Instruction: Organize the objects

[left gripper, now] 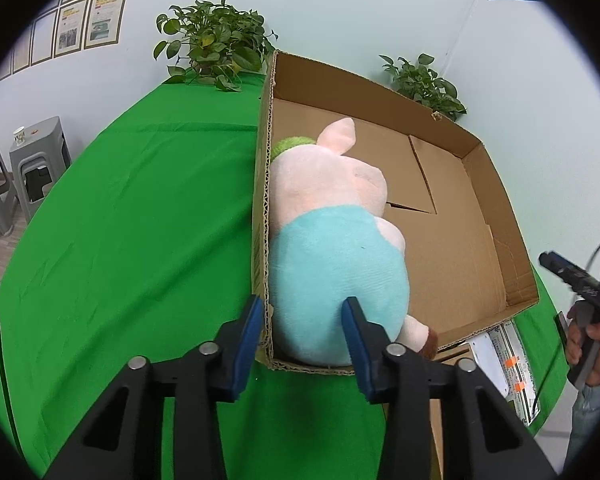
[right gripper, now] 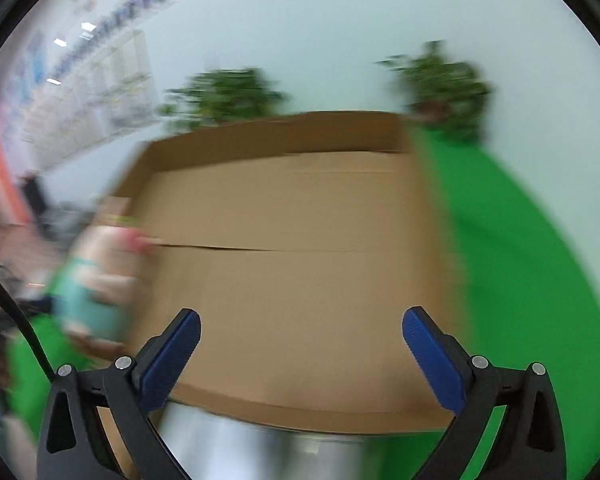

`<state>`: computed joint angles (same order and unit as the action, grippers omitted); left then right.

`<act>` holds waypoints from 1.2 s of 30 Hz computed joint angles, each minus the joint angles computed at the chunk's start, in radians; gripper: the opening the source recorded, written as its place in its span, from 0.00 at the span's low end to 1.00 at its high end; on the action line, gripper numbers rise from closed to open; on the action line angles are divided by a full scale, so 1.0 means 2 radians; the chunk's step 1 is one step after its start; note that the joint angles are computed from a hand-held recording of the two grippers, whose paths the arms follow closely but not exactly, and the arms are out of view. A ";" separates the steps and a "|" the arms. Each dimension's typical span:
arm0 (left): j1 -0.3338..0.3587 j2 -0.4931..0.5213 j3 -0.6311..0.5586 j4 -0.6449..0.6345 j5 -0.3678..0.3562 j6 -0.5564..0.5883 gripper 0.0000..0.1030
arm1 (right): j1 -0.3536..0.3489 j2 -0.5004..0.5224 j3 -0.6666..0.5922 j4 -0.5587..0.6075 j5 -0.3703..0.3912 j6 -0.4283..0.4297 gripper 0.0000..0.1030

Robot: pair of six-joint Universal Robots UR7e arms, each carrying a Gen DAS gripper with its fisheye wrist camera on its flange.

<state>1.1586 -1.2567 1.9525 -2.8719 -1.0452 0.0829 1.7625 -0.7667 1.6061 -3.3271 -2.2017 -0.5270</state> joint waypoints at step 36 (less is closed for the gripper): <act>-0.040 0.008 0.023 -0.049 0.132 0.019 0.10 | 0.015 -0.073 0.144 -0.059 0.041 0.039 0.90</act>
<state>1.0781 -1.2417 1.9976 -2.9695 -0.7814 0.1210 1.7922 -0.9128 1.8944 -3.4453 -2.1190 -0.4493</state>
